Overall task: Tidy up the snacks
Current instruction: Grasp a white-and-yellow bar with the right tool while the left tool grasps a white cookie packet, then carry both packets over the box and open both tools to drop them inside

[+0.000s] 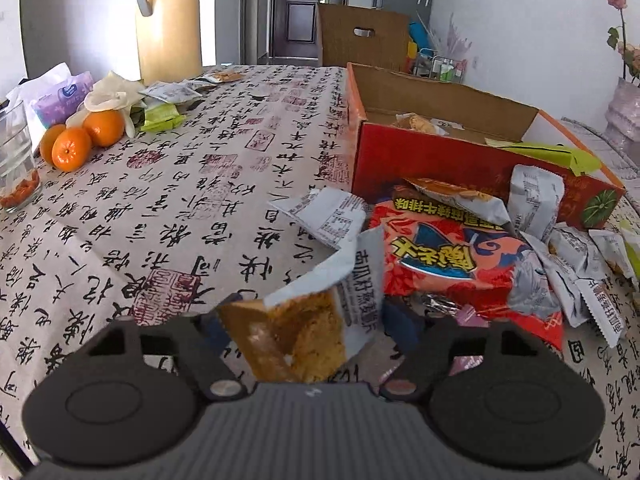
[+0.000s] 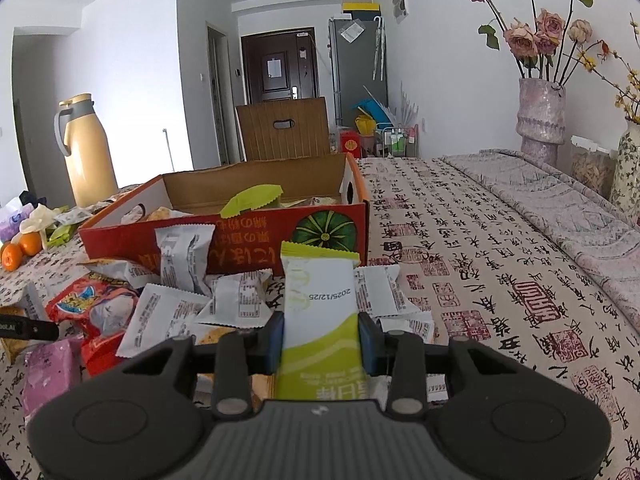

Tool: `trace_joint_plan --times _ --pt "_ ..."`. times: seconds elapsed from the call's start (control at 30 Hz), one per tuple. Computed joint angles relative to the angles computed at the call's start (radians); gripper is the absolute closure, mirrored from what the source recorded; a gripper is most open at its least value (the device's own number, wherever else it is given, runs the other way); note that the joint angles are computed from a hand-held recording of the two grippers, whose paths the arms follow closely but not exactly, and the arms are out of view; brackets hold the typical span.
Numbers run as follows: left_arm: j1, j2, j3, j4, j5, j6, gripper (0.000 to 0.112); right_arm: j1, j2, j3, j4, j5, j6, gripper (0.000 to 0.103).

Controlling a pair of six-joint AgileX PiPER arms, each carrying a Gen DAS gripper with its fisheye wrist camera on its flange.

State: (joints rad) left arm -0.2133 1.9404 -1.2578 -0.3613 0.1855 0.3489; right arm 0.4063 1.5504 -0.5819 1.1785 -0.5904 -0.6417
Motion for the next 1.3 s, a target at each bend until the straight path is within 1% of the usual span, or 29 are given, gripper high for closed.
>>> trace_joint_plan --times 0.03,0.07,0.1,0.13,0.17,0.23,0.27,0.3,0.33,0.47,0.63,0.77,0.9,1.0,1.13,1.23,1.3 --pt "-0.002 -0.003 0.007 0.018 -0.008 -0.014 0.048 -0.001 0.000 0.000 0.000 0.001 0.000 0.066" --pt "-0.004 -0.007 0.011 0.033 -0.012 -0.026 0.050 0.000 0.001 0.000 0.000 0.001 0.001 0.066" --pt "-0.004 -0.010 0.014 0.026 -0.013 -0.020 0.056 0.001 0.001 0.001 0.000 0.001 0.003 0.066" --pt "-0.003 -0.014 0.017 0.006 -0.013 -0.001 0.063 0.001 0.000 0.002 -0.001 0.001 0.004 0.066" --pt "0.000 -0.018 0.022 -0.021 -0.011 0.026 0.067 0.002 0.000 0.003 -0.002 0.000 0.005 0.066" --pt "0.000 -0.027 0.033 -0.035 -0.014 0.044 0.085 0.004 0.000 0.004 -0.002 -0.001 0.007 0.066" --pt "0.002 -0.031 0.038 -0.050 -0.013 0.062 0.088 0.006 0.000 0.004 -0.002 -0.002 0.008 0.066" --pt "0.003 -0.036 0.043 -0.073 -0.011 0.087 0.095 0.005 0.000 0.004 -0.003 -0.002 0.008 0.066" --pt "0.006 -0.040 0.048 -0.092 -0.007 0.107 0.098 0.007 0.000 0.005 -0.003 -0.004 0.009 0.066" --pt "0.010 -0.058 0.070 -0.119 -0.017 0.132 0.098 0.018 -0.007 0.010 0.002 -0.012 0.008 0.066" --pt "0.010 -0.093 0.098 -0.207 -0.036 0.219 0.098 0.028 -0.024 0.021 0.008 -0.020 0.005 0.066" --pt "0.001 -0.116 0.100 -0.238 -0.043 0.249 0.098 0.038 -0.040 0.025 0.014 -0.030 -0.003 0.066" --pt "-0.016 -0.134 0.088 -0.350 -0.046 0.352 0.098 0.044 -0.050 0.015 0.016 -0.036 -0.016 0.066" --pt "-0.036 -0.139 0.064 -0.384 -0.049 0.381 0.098 0.044 -0.053 0.001 0.009 -0.043 -0.023 0.066" --pt "-0.066 -0.130 0.010 -0.345 -0.052 0.329 0.098 0.038 -0.055 -0.029 -0.003 -0.056 -0.037 0.066" --pt "-0.092 -0.114 -0.044 -0.226 -0.052 0.213 0.098 0.015 -0.051 -0.061 -0.028 -0.051 -0.045 0.066" --pt "-0.113 -0.101 -0.085 -0.114 -0.056 0.108 0.098 -0.009 -0.043 -0.084 -0.058 -0.041 -0.040 0.066"
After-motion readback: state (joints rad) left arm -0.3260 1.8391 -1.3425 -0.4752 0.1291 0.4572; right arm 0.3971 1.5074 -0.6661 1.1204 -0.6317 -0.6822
